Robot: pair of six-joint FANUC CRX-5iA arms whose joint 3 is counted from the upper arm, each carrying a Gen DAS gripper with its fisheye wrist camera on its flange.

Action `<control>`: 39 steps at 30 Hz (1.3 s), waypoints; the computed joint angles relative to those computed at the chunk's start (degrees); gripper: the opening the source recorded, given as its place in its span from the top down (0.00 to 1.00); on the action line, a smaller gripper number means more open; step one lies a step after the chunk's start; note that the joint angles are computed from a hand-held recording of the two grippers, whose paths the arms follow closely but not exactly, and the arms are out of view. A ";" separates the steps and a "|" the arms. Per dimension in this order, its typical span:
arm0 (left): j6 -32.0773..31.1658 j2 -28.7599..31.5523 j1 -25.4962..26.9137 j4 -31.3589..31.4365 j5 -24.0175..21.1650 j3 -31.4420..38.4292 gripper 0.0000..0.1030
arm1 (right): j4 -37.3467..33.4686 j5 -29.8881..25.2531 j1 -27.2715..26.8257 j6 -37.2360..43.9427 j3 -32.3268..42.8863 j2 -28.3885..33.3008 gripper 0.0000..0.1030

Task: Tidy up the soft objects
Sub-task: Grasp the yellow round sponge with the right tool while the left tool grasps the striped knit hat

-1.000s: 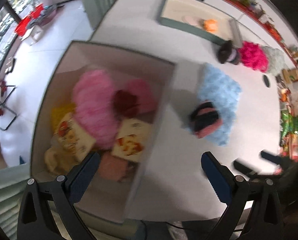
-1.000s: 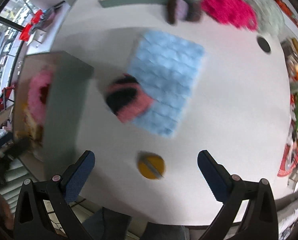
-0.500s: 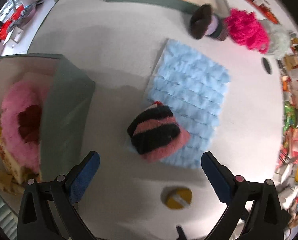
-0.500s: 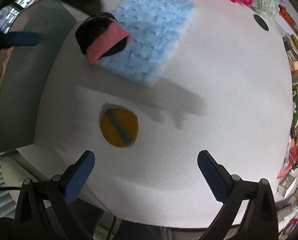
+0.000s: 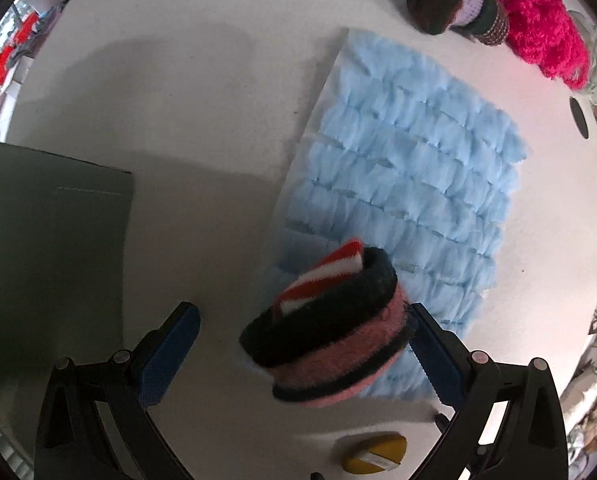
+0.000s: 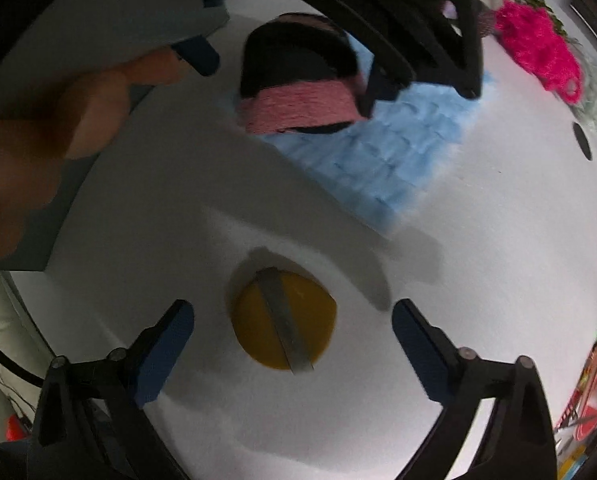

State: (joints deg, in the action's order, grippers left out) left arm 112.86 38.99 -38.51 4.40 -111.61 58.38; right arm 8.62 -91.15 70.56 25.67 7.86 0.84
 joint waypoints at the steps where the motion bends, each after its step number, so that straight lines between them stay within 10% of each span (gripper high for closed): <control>1: -0.31 -0.04 0.01 -0.13 0.03 -0.02 0.01 | 0.70 -0.38 0.25 0.42 0.04 0.30 0.08; 5: -1.15 0.56 0.03 -0.43 -0.71 0.92 0.01 | 1.83 -1.91 0.79 0.68 1.13 1.43 0.17; 9: -1.00 2.83 -0.13 -0.78 -3.19 4.73 0.00 | 1.53 -3.42 0.35 1.38 2.38 1.49 0.50; 15: 0.84 8.19 -0.10 0.82 -8.99 13.92 0.04 | -2.89 -1.72 -2.39 -6.36 0.79 -3.17 0.52; 22: -3.49 5.09 -1.62 0.40 -6.12 10.87 0.47 | -4.44 -1.88 -4.25 -17.16 -3.45 -10.80 0.52; 39: -7.79 -10.82 -1.56 2.93 1.41 -8.25 0.47 | -5.07 -4.97 -3.50 -25.62 -2.60 -14.43 0.52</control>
State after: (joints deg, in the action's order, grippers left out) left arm 105.07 28.17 -40.07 7.33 -110.20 50.13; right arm 3.55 -96.13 67.05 0.05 5.25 -13.59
